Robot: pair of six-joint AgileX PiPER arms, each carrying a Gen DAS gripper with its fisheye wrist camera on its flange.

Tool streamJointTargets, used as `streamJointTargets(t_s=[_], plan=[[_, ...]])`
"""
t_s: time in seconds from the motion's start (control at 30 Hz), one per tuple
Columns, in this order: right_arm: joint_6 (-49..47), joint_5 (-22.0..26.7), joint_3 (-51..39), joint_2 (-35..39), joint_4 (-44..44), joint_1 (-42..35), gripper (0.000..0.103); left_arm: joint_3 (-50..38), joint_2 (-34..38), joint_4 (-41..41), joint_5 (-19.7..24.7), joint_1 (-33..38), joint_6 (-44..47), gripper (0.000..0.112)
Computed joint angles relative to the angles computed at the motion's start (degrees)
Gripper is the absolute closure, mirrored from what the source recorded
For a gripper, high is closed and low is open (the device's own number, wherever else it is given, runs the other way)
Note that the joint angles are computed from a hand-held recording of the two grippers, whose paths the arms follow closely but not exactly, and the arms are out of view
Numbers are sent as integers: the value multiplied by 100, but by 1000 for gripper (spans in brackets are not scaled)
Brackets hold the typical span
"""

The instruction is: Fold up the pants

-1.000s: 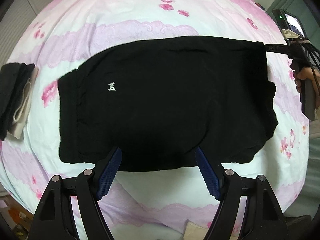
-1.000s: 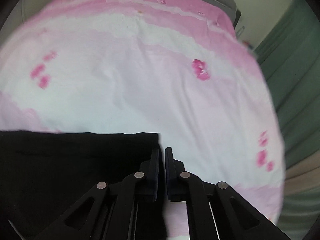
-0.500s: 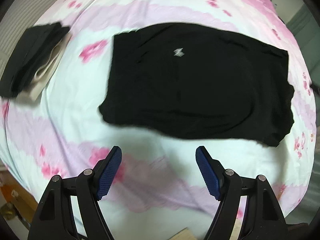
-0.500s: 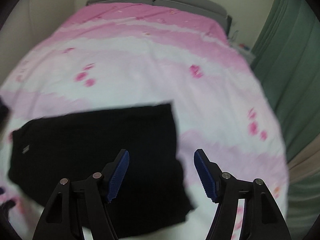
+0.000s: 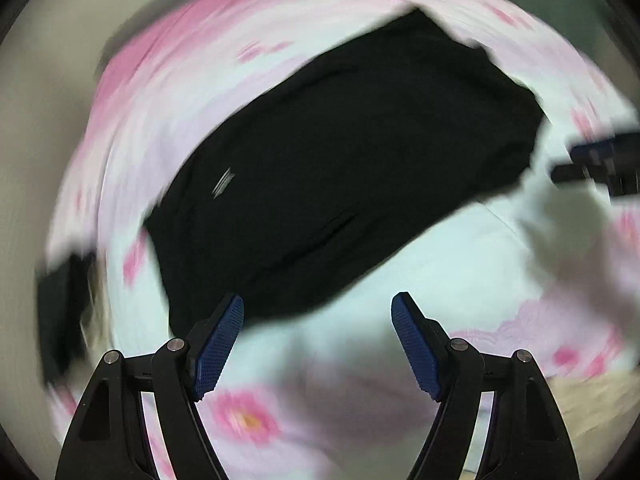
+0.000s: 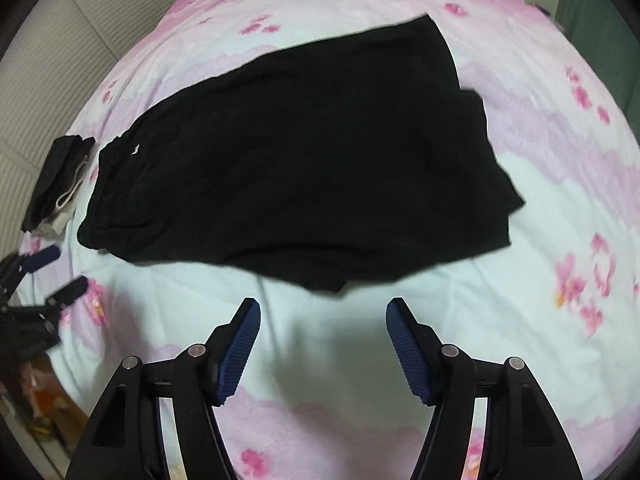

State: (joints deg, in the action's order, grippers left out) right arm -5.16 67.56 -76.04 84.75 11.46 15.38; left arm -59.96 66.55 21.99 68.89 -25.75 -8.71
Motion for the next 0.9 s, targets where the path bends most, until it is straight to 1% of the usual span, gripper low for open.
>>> streamJointTargets(t_s=[0.03, 0.07, 0.13, 0.17, 0.23, 0.33, 0.5, 0.57, 0.6, 0.8, 0.9], plan=[[22, -9, 46, -13, 53, -39, 40, 65, 167, 300, -195, -423, 27, 36], [51, -14, 104, -40, 79, -56, 40, 96, 322, 448, -364, -652, 110, 36], [155, -108, 295, -189, 112, -36, 43, 98, 632, 595, -570, -976, 280, 36], [129, -133, 384, -272, 171, -62, 45, 52, 840, 564, -679, -1013, 453, 36], [-87, -205, 556, -348, 403, -135, 48, -79, 1220, 394, -817, -882, 828, 36], [-440, -330, 745, -292, 707, -188, 54, -338, 1656, 355, -861, -678, 1070, 36], [-761, -697, 912, 261, 1123, -268, 55, -787, 1968, 153, -892, 1, 1521, 36], [-719, -775, 905, 480, 1193, -291, 55, -1020, 2114, -145, -909, 375, 1836, 36], [-731, -806, 873, 585, 1248, -310, 55, -1185, 2191, -291, -824, 473, 1940, 37], [-828, -832, 475, 799, 1535, -312, 55, -1663, 2292, -553, -743, 733, 2231, 37], [-893, -591, 224, 991, 1805, -328, 55, -1808, 2389, -636, -658, 798, 2295, 37]])
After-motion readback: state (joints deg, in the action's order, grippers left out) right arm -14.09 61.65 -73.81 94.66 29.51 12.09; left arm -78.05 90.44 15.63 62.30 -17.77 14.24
